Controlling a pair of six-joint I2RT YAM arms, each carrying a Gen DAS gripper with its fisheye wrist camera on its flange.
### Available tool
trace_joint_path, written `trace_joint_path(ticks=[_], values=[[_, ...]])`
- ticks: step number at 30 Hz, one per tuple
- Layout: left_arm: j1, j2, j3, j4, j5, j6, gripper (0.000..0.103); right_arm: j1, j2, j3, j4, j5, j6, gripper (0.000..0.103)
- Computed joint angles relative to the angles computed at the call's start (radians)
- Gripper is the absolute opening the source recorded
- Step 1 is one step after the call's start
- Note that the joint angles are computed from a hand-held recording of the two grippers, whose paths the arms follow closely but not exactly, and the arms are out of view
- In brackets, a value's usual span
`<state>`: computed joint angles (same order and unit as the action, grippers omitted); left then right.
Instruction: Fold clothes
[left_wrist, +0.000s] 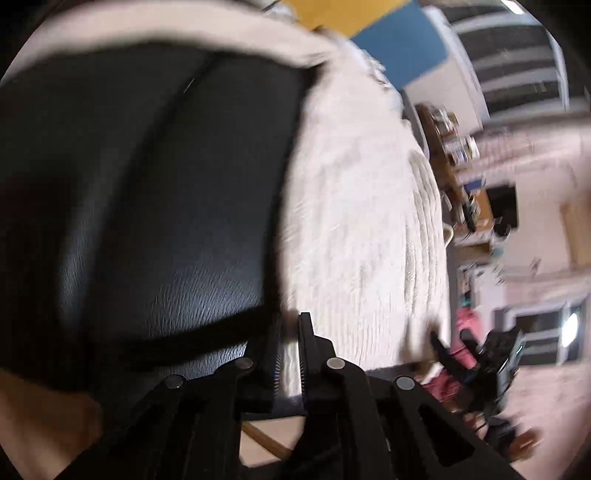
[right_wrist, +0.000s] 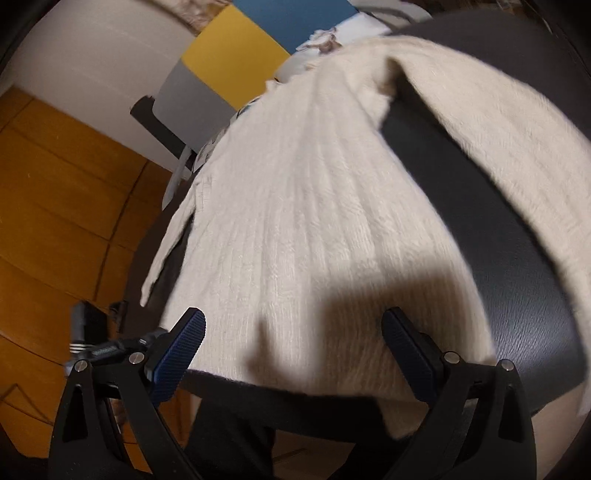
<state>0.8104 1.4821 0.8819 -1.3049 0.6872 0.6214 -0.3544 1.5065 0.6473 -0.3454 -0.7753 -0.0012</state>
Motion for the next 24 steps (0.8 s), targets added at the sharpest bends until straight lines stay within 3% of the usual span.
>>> trace_joint_path(ticks=[6,7,8,12,13,16,20,22,24], values=[[-0.089,-0.016,-0.017,0.041,0.031,-0.068,0.019,-0.043,-0.087,0.031,-0.059,-0.038,-0.012,0.098],[-0.098,-0.030,-0.024,0.052,0.011,-0.065,0.017,-0.062,-0.100,0.050,-0.089,-0.039,-0.031,0.098],[-0.105,-0.042,-0.028,0.061,-0.003,-0.060,0.007,-0.083,-0.110,0.069,-0.119,-0.040,-0.051,0.098],[-0.094,-0.009,0.018,0.074,0.061,-0.068,0.007,-0.222,-0.126,0.124,-0.294,0.029,-0.248,0.098],[-0.041,0.017,0.038,0.046,0.037,-0.008,0.007,-0.253,-0.114,0.132,-0.352,0.041,-0.323,0.098],[0.001,0.006,0.070,0.042,-0.002,0.009,0.009,-0.381,0.027,0.162,-0.555,-0.040,-0.505,0.098],[0.032,-0.024,0.121,0.030,0.086,-0.007,0.014,-0.434,0.015,0.103,-0.496,-0.129,-0.481,0.098],[0.021,-0.041,0.148,0.046,0.157,-0.033,0.015,-0.377,-0.043,0.093,-0.431,-0.190,-0.430,0.098],[-0.027,-0.037,0.171,0.054,0.163,-0.041,0.015,-0.287,-0.095,0.086,-0.347,-0.207,-0.369,0.098]])
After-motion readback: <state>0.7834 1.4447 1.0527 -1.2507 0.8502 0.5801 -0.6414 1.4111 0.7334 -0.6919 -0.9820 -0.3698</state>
